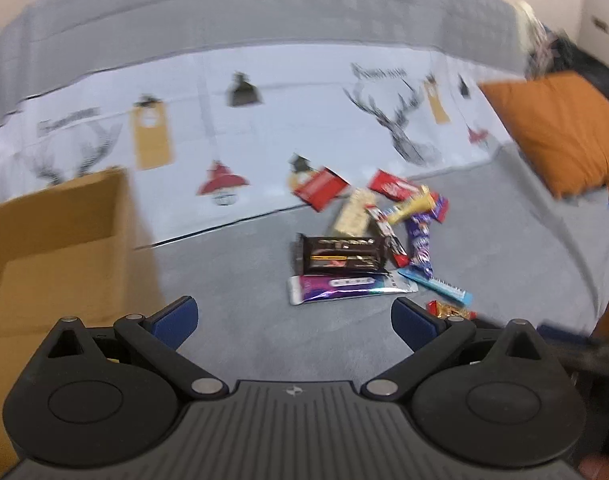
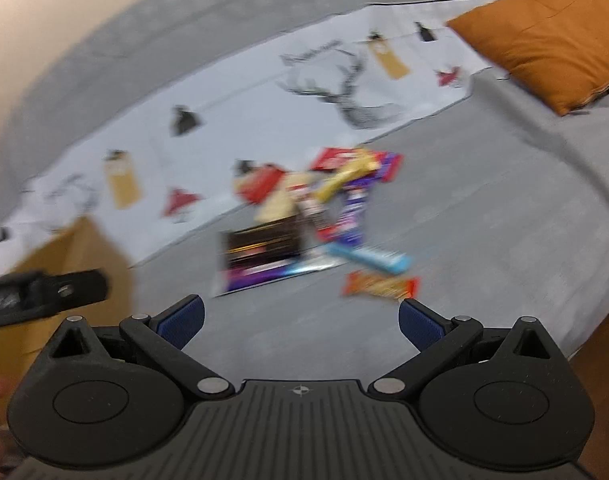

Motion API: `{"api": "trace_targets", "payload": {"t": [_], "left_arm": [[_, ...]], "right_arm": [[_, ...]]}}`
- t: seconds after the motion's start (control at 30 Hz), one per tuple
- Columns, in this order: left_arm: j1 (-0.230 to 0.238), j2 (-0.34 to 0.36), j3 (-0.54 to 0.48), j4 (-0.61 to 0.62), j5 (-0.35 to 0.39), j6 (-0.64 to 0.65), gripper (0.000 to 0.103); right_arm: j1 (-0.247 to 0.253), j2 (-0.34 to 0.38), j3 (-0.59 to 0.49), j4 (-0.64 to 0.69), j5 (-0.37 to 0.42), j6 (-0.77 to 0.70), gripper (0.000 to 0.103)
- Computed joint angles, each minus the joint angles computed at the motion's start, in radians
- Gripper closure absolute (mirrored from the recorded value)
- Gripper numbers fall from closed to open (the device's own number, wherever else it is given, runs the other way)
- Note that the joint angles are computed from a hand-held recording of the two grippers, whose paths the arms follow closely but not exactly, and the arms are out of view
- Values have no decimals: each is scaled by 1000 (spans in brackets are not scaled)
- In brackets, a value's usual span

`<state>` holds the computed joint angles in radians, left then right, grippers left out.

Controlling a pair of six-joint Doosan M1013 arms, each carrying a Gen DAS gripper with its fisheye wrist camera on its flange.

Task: Organize snacks
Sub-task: 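Grasp the black chocolate bar with the left tool while the right tool grasps the purple candy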

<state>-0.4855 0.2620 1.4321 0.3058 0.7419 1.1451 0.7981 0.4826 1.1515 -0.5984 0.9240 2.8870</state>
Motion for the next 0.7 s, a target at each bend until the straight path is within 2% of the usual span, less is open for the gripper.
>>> {"api": "trace_targets", "payload": {"t": [0.03,0.13,0.2,0.23,0.3,0.4,0.53,0.6,0.67,0.7], "left_arm": [[8,25,-17,-44,-7,51,0],[46,84,-47,-291,-60,236,0],[67,126,-66,-423,-99,287,0],[71,149,-88,-447,-85,281,0],[79,210,-157,-470,-24,271,0],[81,268,-218,-430,3,245,0],[84,338,-296,-426,76,303,0],[91,349,-298,-466,57,365,0],[103,358,-297,-524,35,411,0],[106,358,-293,-543,24,430,0]], "right_arm": [[-16,8,3,-1,-8,2,1],[-59,4,69,-34,-159,58,1],[-70,26,67,-95,-147,103,3],[-78,35,59,-85,-142,112,6],[-96,46,61,-111,-183,159,8],[-109,81,28,-153,-170,148,9],[-157,122,-2,-8,-222,59,16],[-174,141,-16,46,-235,9,25],[-176,148,-19,45,-247,-13,26],[-178,151,-20,48,-265,-38,30]]}}
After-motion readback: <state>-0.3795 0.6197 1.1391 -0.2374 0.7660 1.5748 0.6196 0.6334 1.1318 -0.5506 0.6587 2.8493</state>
